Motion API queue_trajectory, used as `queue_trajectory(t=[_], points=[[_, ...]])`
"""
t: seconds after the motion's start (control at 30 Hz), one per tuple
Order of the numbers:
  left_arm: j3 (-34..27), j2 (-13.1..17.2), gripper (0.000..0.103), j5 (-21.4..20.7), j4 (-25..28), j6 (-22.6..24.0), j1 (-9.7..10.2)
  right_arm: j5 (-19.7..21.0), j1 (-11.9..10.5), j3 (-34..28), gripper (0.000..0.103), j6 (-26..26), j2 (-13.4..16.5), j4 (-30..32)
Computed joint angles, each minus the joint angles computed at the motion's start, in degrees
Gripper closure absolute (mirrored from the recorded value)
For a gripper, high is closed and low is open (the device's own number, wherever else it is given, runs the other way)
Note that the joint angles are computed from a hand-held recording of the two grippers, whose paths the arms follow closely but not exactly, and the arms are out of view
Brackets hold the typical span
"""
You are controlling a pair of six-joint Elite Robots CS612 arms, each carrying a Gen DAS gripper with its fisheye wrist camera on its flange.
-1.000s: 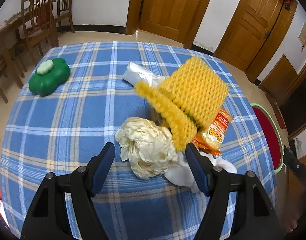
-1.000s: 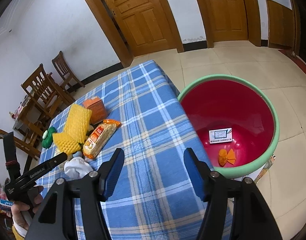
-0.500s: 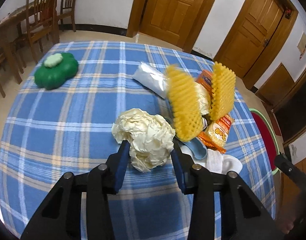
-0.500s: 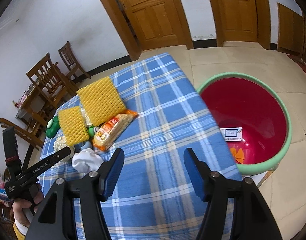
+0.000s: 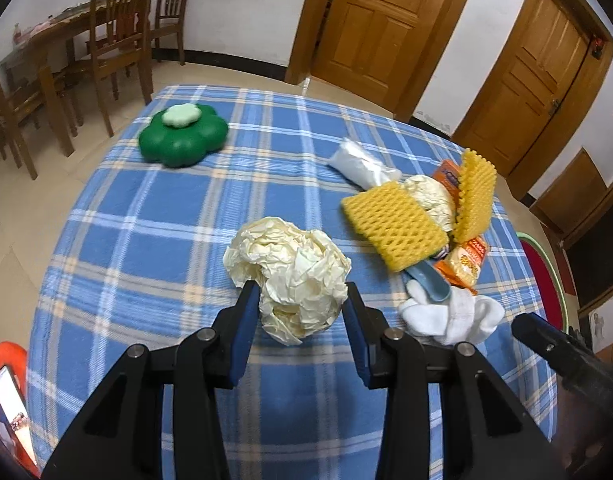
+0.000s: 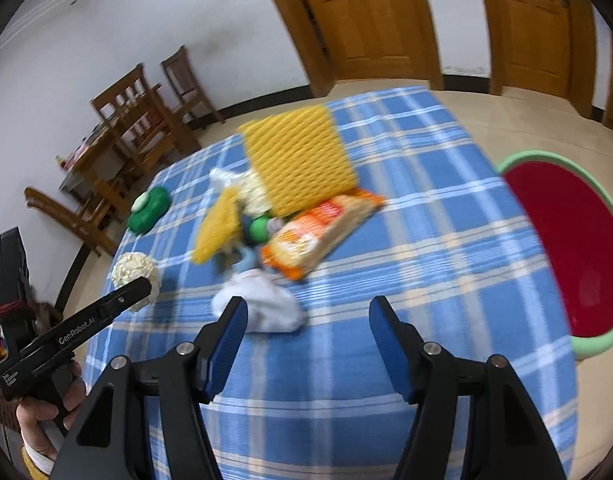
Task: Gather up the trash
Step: 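Return to the table and grasp the crumpled paper with the left gripper, then grasp the white sock with the right gripper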
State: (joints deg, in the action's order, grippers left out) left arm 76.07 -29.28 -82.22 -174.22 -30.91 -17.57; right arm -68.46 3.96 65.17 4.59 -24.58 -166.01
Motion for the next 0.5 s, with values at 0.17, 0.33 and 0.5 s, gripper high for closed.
queue_trajectory(t=[0.17,0.33,0.5], points=[[1.16,-0.43,0.061,0.44,-0.29,-0.78,0.20,0.41,0.83,-2.37,0.036,-1.12,1.30,2.94],[1.75,-0.64,0.061,0.46,-0.41,-1.13,0.30,1.33,1.05,-4.34,0.044,-1.23,2.46,5.23],[2.03,-0.78,0.061,0.41,-0.85,-0.94,0.30,2.04,1.11,-4.45,0.061,-2.21,2.70,5.72]])
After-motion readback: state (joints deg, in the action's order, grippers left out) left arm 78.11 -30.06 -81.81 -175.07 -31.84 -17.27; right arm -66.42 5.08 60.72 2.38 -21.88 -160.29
